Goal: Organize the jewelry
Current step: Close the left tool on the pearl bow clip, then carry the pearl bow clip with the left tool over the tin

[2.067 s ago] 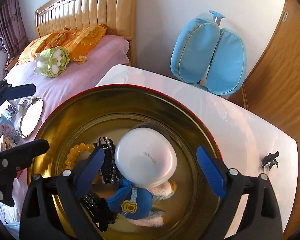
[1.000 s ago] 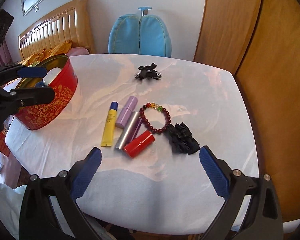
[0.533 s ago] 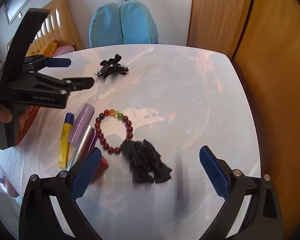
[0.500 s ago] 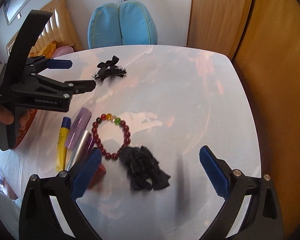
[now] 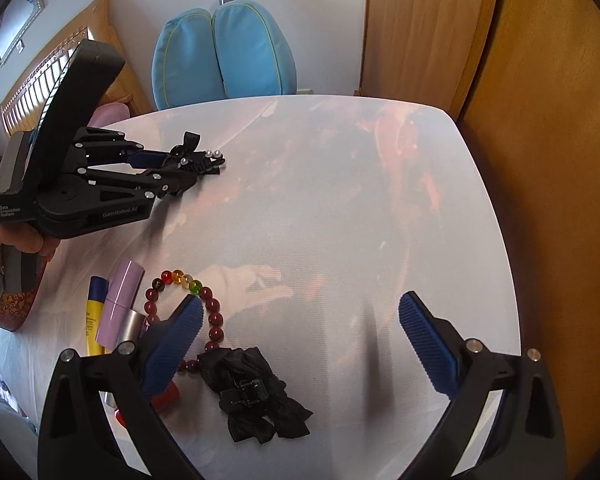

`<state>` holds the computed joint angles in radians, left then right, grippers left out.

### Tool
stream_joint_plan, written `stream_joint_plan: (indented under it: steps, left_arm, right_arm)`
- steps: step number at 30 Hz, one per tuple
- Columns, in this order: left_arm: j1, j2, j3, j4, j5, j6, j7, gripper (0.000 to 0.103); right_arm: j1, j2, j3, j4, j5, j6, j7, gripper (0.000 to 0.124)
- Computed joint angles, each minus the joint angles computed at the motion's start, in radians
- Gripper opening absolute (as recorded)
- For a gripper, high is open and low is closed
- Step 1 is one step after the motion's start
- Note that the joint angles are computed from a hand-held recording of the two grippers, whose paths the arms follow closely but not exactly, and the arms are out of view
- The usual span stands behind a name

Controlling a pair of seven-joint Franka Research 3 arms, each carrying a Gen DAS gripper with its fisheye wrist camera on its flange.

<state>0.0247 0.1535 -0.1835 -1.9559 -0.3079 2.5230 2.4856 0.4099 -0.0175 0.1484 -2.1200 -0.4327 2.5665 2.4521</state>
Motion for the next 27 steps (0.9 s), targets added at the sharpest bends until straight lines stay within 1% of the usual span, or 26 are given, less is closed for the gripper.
stream_joint_plan:
  steps: [3, 7, 11, 16, 20, 23, 27]
  left_arm:
    - [0.007, -0.052, -0.002, -0.048, -0.046, -0.009, 0.053, 0.027]
    - [-0.004, -0.134, 0.024, -0.112, -0.098, -0.021, 0.082, 0.027]
    - [-0.028, -0.242, 0.069, -0.194, -0.143, -0.023, 0.107, 0.027]
    - [-0.073, -0.401, 0.135, -0.335, -0.152, -0.003, 0.102, 0.027]
    - [-0.088, -0.536, 0.196, -0.449, -0.113, -0.012, 0.07, 0.027]
    - [-0.085, -0.604, 0.228, -0.508, -0.055, -0.03, 0.028, 0.027]
    - [-0.078, -0.681, 0.268, -0.568, 0.018, -0.056, 0.002, 0.027]
  right_arm:
    - [0.003, -0.025, 0.007, -0.022, -0.006, -0.003, 0.022, 0.099]
    - [0.002, -0.077, 0.03, -0.065, -0.018, -0.014, 0.055, 0.099]
    - [-0.005, -0.147, 0.066, -0.125, -0.034, -0.026, 0.099, 0.099]
    - [-0.01, -0.222, 0.116, -0.188, -0.028, -0.022, 0.122, 0.099]
    - [-0.004, -0.25, 0.153, -0.219, -0.02, 0.001, 0.117, 0.099]
    - [0.011, -0.243, 0.171, -0.221, 0.007, 0.021, 0.103, 0.099]
    - [0.046, -0.214, 0.177, -0.197, 0.044, 0.031, 0.023, 0.099]
